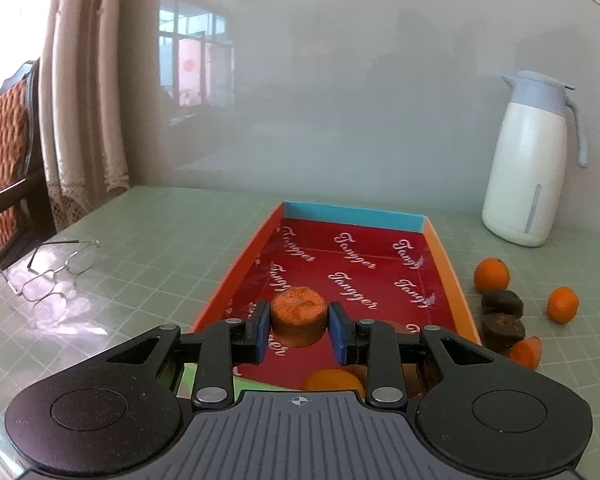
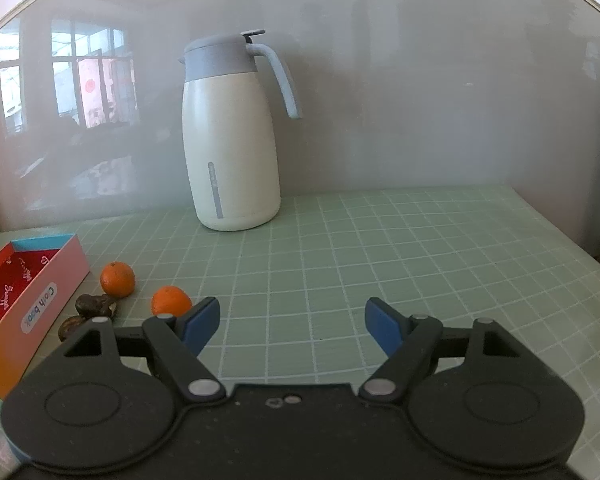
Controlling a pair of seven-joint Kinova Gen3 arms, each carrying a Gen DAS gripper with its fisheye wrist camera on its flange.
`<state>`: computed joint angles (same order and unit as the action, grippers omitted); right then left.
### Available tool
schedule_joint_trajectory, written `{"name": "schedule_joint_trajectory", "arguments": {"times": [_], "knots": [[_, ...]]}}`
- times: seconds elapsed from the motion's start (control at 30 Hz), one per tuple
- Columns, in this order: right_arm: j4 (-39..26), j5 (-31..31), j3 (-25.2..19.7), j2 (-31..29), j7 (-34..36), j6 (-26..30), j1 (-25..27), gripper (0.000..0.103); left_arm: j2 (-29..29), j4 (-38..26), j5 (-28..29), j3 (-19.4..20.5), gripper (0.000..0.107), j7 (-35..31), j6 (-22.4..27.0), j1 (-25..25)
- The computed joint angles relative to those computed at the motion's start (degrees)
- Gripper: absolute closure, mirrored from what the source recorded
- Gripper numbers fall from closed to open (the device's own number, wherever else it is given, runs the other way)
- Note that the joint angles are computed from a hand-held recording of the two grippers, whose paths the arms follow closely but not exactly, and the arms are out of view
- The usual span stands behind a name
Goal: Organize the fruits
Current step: 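Carry the carrot slice over the red box and open the left gripper, then reach the right gripper to the orange carrot wedge and grasp it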
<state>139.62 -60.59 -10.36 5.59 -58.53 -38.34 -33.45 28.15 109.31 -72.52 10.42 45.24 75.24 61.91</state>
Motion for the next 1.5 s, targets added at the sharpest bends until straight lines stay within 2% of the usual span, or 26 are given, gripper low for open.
{"name": "schedule_joint_trajectory", "arguments": {"times": [0.53, 0.6, 0.63, 0.67, 1.5], "knots": [[0.3, 0.6, 0.0, -0.6, -0.5, 0.6, 0.8, 0.023, 0.0, -0.4, 1.1, -0.1, 0.075, -1.1, -0.7, -0.3], [0.3, 0.6, 0.0, -0.6, -0.5, 0.6, 0.8, 0.023, 0.4, -0.7, 0.9, -0.1, 0.047, -1.0, 0.2, 0.3], [0.3, 0.6, 0.0, -0.5, -0.4, 0.6, 0.8, 0.023, 1.2, -1.5, 1.1, -0.4, 0.024, -1.1, 2.0, 1.1], [0.3, 0.6, 0.0, -0.5, -0.4, 0.6, 0.8, 0.023, 2.0, -2.2, 1.0, -0.9, 0.018, -1.1, 3.9, 2.2], [-1.6, -0.6, -0.4, 0.9, 1.4, 0.6, -1.6, 0.023, 1.1, -0.3, 1.8, 0.1, 0.018, 0.8, 6.0, 2.0]]}}
